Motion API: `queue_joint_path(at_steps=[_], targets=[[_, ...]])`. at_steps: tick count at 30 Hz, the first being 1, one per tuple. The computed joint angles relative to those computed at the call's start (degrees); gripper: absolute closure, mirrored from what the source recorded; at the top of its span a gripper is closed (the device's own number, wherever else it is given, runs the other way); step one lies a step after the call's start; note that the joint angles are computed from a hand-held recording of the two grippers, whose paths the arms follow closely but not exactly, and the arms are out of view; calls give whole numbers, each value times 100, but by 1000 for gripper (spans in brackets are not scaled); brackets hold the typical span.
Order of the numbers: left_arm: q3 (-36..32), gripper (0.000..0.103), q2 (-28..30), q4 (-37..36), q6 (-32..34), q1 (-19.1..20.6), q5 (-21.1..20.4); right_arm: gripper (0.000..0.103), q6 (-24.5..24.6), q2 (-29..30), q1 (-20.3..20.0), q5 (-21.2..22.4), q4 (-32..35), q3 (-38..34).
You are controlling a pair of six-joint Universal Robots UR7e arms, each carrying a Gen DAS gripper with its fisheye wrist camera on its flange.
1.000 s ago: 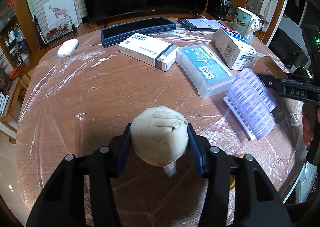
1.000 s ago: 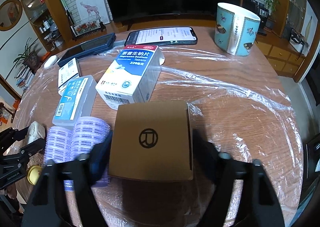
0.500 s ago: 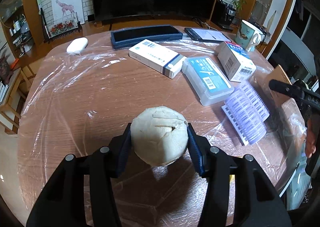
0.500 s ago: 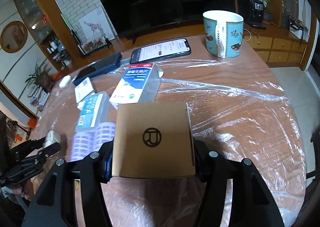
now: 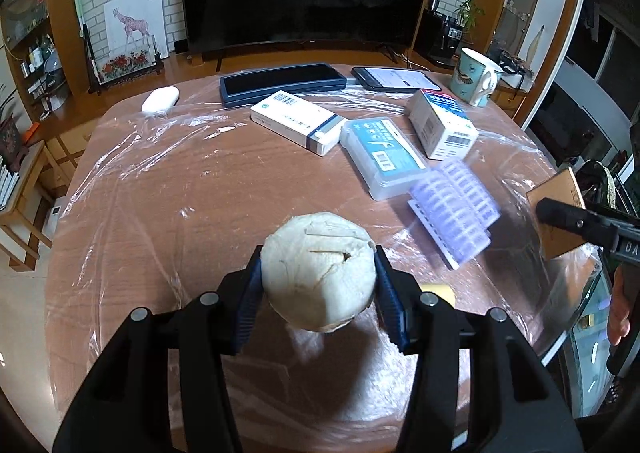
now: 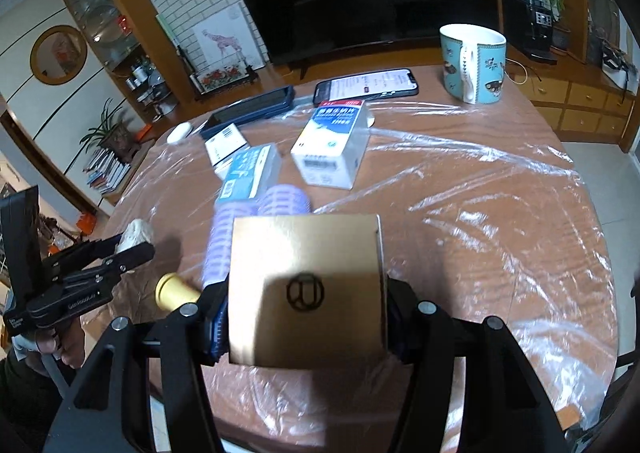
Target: Collect trash
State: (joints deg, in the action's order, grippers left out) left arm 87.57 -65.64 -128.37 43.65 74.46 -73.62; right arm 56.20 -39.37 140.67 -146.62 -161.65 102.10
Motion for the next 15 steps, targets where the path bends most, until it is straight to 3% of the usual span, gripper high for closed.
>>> queue_joint_path(at_steps=[15], targets=[[663,51,-672,-17,84,-45,-139,45,-76,232,380,229,138,-248]])
